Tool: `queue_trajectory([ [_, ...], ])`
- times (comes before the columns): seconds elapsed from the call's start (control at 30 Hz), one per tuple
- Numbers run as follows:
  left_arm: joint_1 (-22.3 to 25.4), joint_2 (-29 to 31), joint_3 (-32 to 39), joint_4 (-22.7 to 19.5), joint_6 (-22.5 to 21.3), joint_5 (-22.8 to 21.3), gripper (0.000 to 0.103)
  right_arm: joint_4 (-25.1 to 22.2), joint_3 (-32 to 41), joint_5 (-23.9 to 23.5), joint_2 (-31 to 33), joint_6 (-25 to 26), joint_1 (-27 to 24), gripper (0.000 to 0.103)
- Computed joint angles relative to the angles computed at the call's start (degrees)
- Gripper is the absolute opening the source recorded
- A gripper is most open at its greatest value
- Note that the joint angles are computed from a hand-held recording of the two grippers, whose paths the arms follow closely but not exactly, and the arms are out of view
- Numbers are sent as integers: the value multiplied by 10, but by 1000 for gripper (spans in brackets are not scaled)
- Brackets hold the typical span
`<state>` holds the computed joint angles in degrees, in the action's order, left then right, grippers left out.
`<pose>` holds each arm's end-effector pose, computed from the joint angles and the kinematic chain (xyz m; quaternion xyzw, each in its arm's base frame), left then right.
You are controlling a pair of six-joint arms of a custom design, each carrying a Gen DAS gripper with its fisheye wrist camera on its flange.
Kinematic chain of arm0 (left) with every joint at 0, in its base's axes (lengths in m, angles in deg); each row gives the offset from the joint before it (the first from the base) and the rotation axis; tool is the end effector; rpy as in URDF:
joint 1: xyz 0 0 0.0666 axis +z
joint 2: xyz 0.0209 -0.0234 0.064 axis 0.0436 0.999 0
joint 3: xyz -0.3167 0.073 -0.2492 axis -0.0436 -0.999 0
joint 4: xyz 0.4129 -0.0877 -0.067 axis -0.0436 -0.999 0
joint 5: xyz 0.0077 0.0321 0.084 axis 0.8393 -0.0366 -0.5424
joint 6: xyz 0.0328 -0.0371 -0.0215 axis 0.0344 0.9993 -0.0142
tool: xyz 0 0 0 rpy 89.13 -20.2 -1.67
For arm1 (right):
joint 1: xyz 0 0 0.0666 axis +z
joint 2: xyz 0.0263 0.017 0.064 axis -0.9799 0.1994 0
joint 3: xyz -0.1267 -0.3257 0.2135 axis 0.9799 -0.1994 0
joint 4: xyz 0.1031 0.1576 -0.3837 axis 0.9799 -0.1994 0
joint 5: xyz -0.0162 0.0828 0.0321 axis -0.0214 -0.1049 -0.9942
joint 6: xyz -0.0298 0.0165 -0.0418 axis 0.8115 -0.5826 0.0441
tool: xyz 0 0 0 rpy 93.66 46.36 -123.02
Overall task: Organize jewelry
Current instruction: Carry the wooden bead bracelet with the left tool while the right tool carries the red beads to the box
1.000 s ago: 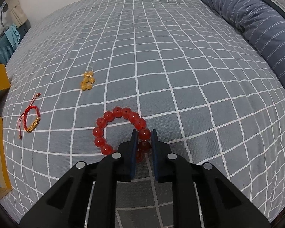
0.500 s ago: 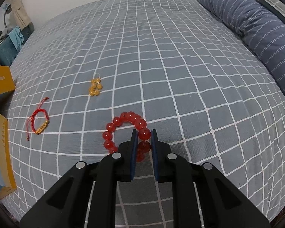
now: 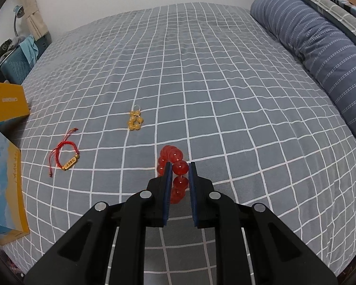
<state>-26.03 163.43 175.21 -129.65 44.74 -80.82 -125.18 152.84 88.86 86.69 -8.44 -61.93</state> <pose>0.6400 -0.3544 0.3846 0.3221 0.9099 -0.1124 0.2360 0.6573 0.1805 0.3947 0.2881 0.9134 -0.0571 0.2819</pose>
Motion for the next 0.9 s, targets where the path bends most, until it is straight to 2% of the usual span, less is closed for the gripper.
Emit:
queue_trajectory([
  [0.2,3,14,32,-5,1,-7,7,-6,5,17,-4,1,6,13],
  [0.37,7,45,91,-22,-3,-23,7,-6,0,23,-11,0,8,13],
  [0.7,19,107,228,-61,-4,-42,7,-13,6,41,-20,3,21,13],
  [0.9,32,160,344,-109,1,-45,7,-20,26,54,-19,11,35,13],
])
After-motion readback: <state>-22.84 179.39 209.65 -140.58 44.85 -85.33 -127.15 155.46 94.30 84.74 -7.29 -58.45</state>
